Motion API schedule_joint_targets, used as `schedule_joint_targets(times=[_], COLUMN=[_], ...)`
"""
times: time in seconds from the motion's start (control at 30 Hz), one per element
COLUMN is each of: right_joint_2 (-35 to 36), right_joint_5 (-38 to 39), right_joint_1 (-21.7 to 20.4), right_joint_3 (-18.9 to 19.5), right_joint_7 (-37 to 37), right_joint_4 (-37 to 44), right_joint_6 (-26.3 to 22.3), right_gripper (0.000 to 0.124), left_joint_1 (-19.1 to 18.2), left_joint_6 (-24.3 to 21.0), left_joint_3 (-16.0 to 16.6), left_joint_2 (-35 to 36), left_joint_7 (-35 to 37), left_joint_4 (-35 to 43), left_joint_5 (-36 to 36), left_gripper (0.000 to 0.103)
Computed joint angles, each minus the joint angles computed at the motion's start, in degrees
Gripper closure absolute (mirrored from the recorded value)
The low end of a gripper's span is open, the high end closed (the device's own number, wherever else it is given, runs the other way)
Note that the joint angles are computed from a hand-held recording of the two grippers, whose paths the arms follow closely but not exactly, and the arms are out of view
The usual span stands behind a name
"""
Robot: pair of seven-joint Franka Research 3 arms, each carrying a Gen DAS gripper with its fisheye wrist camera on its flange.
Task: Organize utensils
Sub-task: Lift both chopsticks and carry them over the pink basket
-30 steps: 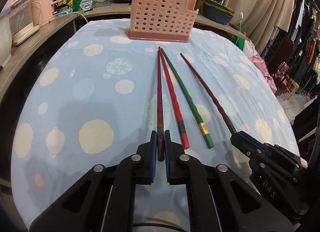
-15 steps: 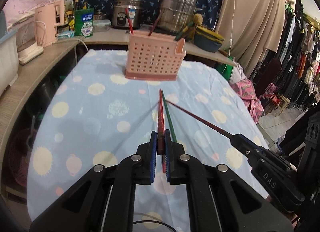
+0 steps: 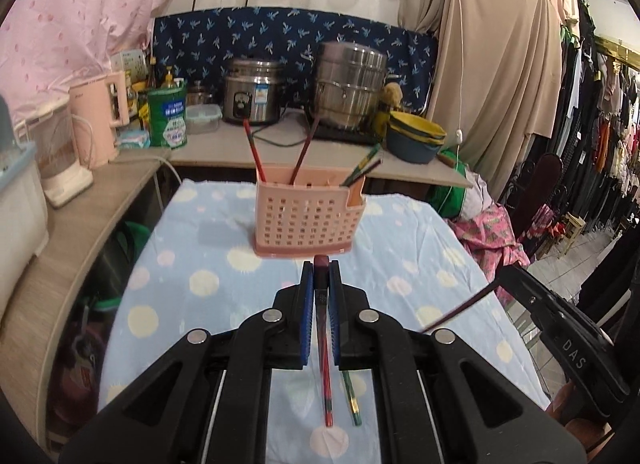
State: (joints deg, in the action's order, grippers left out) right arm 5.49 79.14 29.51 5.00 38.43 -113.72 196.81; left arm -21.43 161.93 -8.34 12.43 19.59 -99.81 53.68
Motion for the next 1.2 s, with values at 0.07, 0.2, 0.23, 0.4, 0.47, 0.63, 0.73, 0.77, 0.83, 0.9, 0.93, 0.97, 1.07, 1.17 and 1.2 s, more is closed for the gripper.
schedule_joint_targets(times=[0.07,0.2,0.23,0.4,0.47,0.63,0.73,0.77,0.83,0.9,0.93,0.97,1.07,1.17,1.2], right_joint_2=[0.6,2.5,3.1,5.7,7.2,11.8,15.4,16.6,19.2,22.0,23.5,25.0,30.1,34.5,35.9], right_joint_5=[-0.7,2.1,2.7,-2.3,-3.9,-2.2,-5.0,-6.3,-8.4,-10.4,-11.4,-12.3,-15.6,-18.6,-19.6], right_joint_1=[-0.1,1.1,1.1,-0.5,0.3,8.0,14.9,15.9,16.6,16.8,17.0,17.0,17.9,17.5,17.2], right_joint_3=[-0.2,-2.0,-2.2,-1.6,-2.9,-13.4,-23.2,-25.0,-27.4,-29.3,-30.5,-31.5,-36.4,-39.9,-40.8], right_joint_7=[0.0,-4.1,-5.0,-1.6,-0.1,0.4,5.8,7.7,11.3,15.1,17.3,19.3,26.8,33.7,35.9], right_joint_4=[1.4,5.9,7.3,11.5,13.8,21.7,25.7,27.1,30.2,33.6,35.3,37.1,42.0,46.6,48.1], right_joint_6=[0.1,-0.1,-0.2,0.3,0.2,-2.5,-5.0,-5.4,-6.3,-7.2,-7.6,-8.0,-9.9,-11.8,-12.4], right_gripper=[0.116,0.116,0.116,0.116,0.116,0.116,0.116,0.116,0.116,0.116,0.116,0.116,0.116,0.116,0.116], left_joint_1=[0.0,0.1,0.0,-0.7,-0.8,-1.5,-1.8,-1.9,-2.2,-2.7,-2.9,-3.1,-3.0,-3.1,-3.1], left_joint_6=[-0.2,-0.2,-0.3,-0.7,-1.0,-2.0,-2.5,-2.7,-2.8,-3.0,-3.2,-3.1,-3.8,-4.8,-5.3], left_joint_3=[0.2,0.7,0.9,2.5,3.0,4.6,5.5,5.8,6.5,7.6,8.0,8.5,8.8,9.8,10.1], left_joint_2=[0.7,2.6,3.1,5.5,6.7,10.3,12.9,13.9,16.1,18.3,19.5,20.1,23.8,27.9,29.2], left_joint_7=[0.5,2.2,2.5,3.5,4.2,6.1,8.0,8.6,9.8,10.7,11.3,11.4,14.1,16.4,17.3], left_joint_4=[2.0,6.1,7.1,12.8,15.4,22.4,27.1,28.8,32.4,35.8,37.7,38.6,44.2,50.6,52.5], left_joint_5=[0.1,-1.1,-1.2,-1.2,-1.4,-2.1,-3.2,-3.7,-4.5,-4.9,-5.4,-5.7,-8.4,-10.7,-11.6], left_gripper=[0.096,0.096,0.096,0.096,0.096,0.096,0.096,0.096,0.096,0.096,0.096,0.096,0.096,0.096,0.096])
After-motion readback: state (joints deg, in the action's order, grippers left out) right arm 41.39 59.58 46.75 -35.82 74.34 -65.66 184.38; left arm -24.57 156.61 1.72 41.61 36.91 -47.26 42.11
